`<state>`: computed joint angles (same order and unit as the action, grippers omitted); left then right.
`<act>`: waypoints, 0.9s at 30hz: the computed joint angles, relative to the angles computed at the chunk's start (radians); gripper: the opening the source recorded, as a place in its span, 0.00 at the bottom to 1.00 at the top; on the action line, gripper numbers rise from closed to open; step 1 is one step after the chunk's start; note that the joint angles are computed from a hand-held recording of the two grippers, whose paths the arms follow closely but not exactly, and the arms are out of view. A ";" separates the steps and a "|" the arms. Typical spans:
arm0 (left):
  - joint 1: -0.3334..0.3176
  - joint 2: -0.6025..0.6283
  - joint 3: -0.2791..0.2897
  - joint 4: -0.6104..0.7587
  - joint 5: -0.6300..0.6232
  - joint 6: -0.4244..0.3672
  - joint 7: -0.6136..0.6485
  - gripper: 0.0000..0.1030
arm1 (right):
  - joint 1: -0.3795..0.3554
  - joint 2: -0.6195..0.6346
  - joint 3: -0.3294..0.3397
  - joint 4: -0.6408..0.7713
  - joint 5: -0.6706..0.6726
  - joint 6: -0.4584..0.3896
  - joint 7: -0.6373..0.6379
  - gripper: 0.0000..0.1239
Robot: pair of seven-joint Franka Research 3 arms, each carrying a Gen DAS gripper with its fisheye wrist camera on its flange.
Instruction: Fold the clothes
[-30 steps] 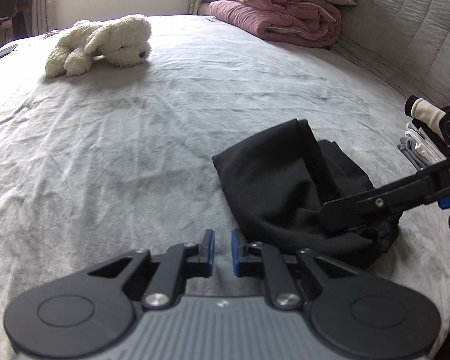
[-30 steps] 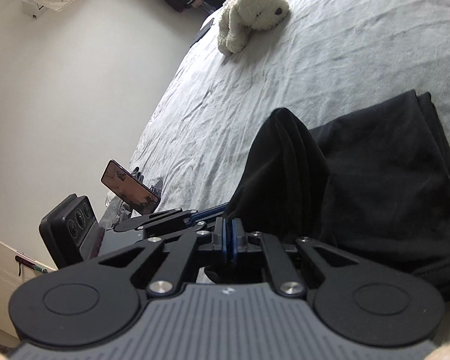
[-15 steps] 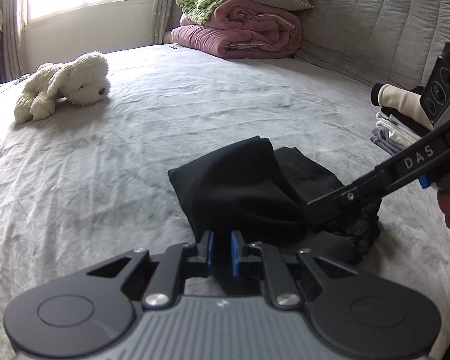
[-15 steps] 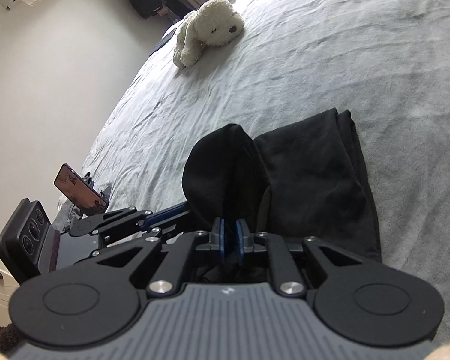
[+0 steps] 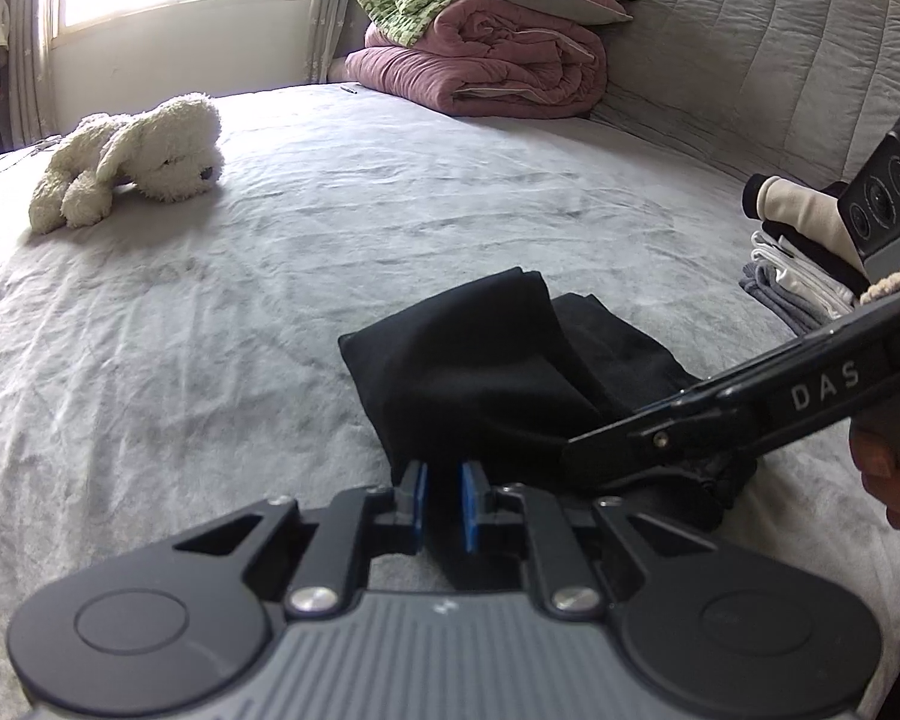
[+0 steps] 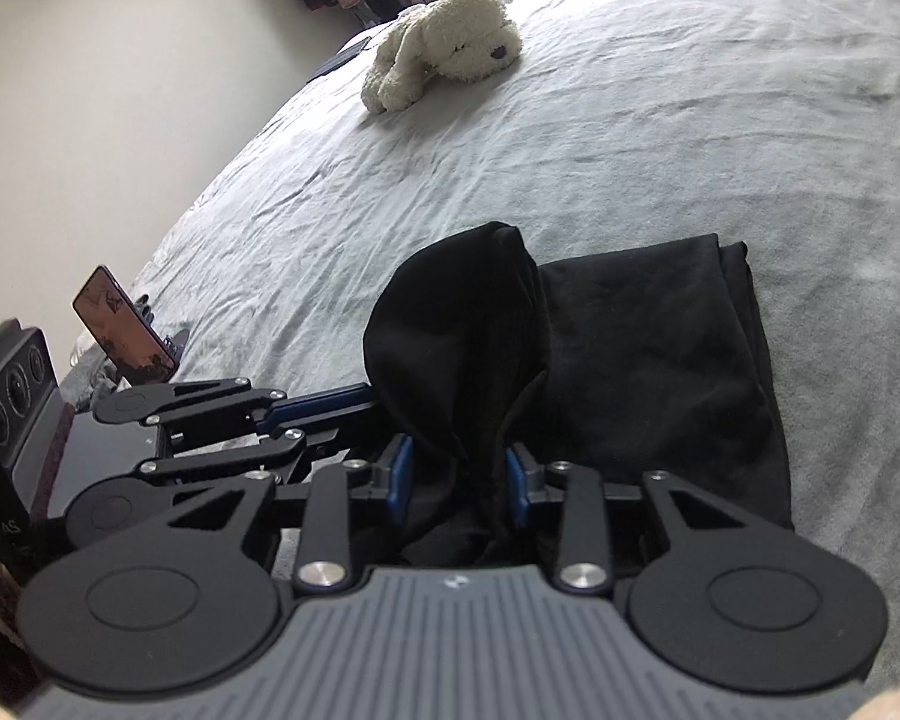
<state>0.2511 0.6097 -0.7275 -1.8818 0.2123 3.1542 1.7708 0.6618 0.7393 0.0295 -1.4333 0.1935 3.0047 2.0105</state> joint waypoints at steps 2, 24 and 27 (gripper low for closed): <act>0.004 0.000 -0.004 0.001 -0.001 0.001 -0.001 0.10 | 0.056 0.003 -0.068 0.018 -0.053 -0.027 0.023 0.13; 0.104 0.240 -0.228 0.088 0.305 0.097 -0.056 0.11 | -0.617 -0.061 0.642 -0.373 0.075 0.406 -0.043 0.11; 0.083 0.245 -0.219 0.098 0.299 0.061 -0.021 0.11 | -0.547 -0.097 0.540 -0.379 0.091 0.357 -0.001 0.16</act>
